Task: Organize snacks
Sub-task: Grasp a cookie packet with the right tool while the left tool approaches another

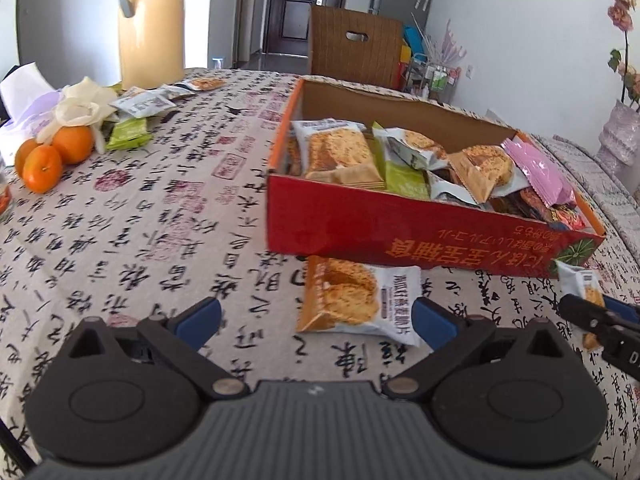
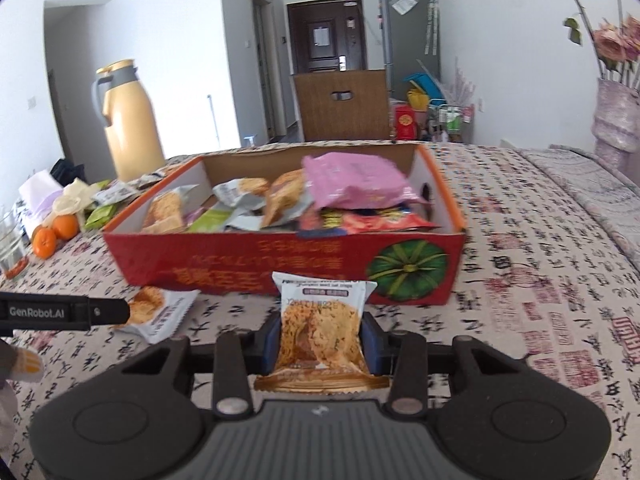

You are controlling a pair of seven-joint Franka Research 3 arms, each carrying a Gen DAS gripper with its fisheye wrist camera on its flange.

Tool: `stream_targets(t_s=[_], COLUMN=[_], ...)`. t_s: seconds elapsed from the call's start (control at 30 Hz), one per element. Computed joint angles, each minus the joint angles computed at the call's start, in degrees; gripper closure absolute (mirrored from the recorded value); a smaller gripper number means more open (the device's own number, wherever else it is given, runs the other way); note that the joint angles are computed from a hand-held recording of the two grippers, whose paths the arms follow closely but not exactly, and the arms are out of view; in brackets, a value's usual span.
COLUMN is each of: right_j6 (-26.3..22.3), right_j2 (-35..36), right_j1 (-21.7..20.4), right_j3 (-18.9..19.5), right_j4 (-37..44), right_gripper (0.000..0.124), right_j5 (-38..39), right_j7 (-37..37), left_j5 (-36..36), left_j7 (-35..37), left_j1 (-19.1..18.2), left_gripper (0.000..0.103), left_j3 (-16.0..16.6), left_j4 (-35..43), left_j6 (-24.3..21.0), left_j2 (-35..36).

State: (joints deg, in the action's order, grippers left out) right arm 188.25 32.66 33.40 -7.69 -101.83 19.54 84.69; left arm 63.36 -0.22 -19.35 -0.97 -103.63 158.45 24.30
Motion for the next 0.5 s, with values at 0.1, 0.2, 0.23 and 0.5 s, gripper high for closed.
stream_targets(t_s=[0.1, 0.2, 0.23, 0.5], right_j6=[0.71, 2.25, 2.62, 3.61], right_j2=[-0.05, -0.76, -0.89, -0.96], right_j1=[-0.09, -0.44, -0.49, -1.88], right_j3=[-1.30, -1.77, -1.93, -0.96], right_j4=[-0.65, -2.21, -2.51, -3.49], right_gripper=[0.084, 0.084, 0.084, 0.084], right_j5=[1.17, 2.18, 2.58, 5.31], right_j7=[0.87, 0.94, 0.78, -0.66], left_j5=[-3.42, -7.34, -8.45, -13.04], left_j7=[4.79, 8.62, 9.73, 13.82], left_j1=[0.42, 0.19, -0.10, -2.58], left_gripper=[0.000, 0.000, 0.000, 0.000], left_j3=[-1.23, -1.57, -1.52, 0.01], left_j4=[3.29, 5.91, 6.87, 10.73], left_j6=[-1.20, -2.42, -3.12, -6.86], left_j2=[2.49, 4.64, 5.37, 8.46])
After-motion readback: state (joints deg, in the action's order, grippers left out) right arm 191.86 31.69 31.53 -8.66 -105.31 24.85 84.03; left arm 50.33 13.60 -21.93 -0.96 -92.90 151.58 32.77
